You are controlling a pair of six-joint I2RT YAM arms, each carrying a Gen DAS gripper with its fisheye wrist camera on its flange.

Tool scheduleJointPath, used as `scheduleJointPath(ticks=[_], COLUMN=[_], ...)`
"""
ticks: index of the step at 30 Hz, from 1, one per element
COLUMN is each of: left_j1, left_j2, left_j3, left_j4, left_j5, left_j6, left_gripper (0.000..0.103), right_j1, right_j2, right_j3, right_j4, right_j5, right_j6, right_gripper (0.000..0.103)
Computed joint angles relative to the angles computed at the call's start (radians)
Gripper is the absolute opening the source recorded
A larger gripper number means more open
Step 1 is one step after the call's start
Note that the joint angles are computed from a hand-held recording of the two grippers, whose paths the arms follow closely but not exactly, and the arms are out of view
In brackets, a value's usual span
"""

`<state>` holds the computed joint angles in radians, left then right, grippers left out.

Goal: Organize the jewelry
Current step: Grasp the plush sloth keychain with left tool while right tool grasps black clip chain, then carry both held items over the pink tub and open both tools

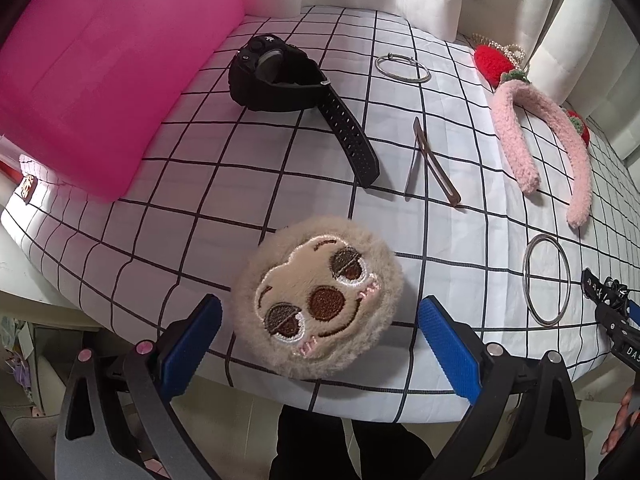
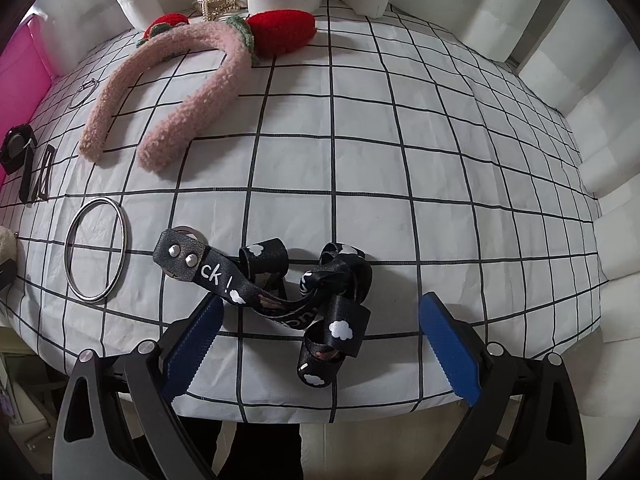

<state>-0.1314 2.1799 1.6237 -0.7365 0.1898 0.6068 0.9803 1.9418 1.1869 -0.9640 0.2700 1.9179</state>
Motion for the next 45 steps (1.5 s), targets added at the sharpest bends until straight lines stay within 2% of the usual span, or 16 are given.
scheduleJointPath(ticks=[5, 9, 14, 20, 22, 23, 24, 25, 26, 27, 30, 33, 39, 45], left_j1=[-0.017, -0.012, -0.011, -0.013, -0.014, -0.015, -0.015, -0.015, -0.018, -0.020, -0.016, -0.008, 0.013, 0.023], left_j2=[0.017, 0.029, 0.011, 0.006, -0.002, -0.006, -0.012, -0.019, -0.022, -0.022, -0.021, -0.006, 0.016, -0.014], left_j3=[-0.021, -0.015, -0.056, -0.051, -0.056, -0.059, -0.062, -0.069, -0.069, -0.068, -0.061, -0.026, 0.052, 0.120], left_j4=[0.050, 0.064, 0.110, 0.092, 0.089, 0.089, 0.088, 0.091, 0.087, 0.083, 0.076, 0.041, -0.029, -0.088], left_j5=[-0.026, 0.012, 0.024, 0.021, 0.026, 0.029, 0.034, 0.040, 0.043, 0.042, 0.052, 0.066, 0.100, 0.174], left_j6=[-0.013, -0.027, -0.032, -0.030, -0.023, -0.020, -0.016, -0.009, -0.004, -0.001, 0.005, 0.002, 0.000, 0.015], left_gripper=[0.097, 0.097, 0.097, 0.094, 0.089, 0.084, 0.076, 0.071, 0.064, 0.063, 0.056, 0.052, 0.051, 0.051], right_j1=[0.005, 0.018, 0.021, 0.022, 0.017, 0.016, 0.017, 0.016, 0.014, 0.011, 0.007, 0.009, 0.008, -0.008], right_j2=[-0.012, -0.037, -0.029, -0.015, -0.023, -0.021, -0.017, -0.013, -0.010, -0.007, -0.014, -0.035, -0.059, -0.080], right_j3=[-0.033, -0.086, -0.079, -0.052, -0.055, -0.048, -0.033, -0.018, -0.004, 0.006, 0.000, -0.018, 0.013, 0.122], right_j4=[0.035, 0.095, 0.086, 0.077, 0.089, 0.086, 0.077, 0.066, 0.057, 0.055, 0.072, 0.102, 0.088, -0.004], right_j5=[0.030, 0.059, 0.078, 0.092, 0.100, 0.108, 0.118, 0.128, 0.133, 0.136, 0.144, 0.148, 0.191, 0.262], right_j6=[0.016, 0.044, 0.035, 0.022, 0.002, -0.015, -0.032, -0.044, -0.057, -0.068, -0.071, -0.049, -0.055, -0.103], right_gripper=[0.094, 0.094, 0.094, 0.093, 0.087, 0.078, 0.064, 0.055, 0.037, 0.028, 0.022, 0.020, 0.020, 0.020])
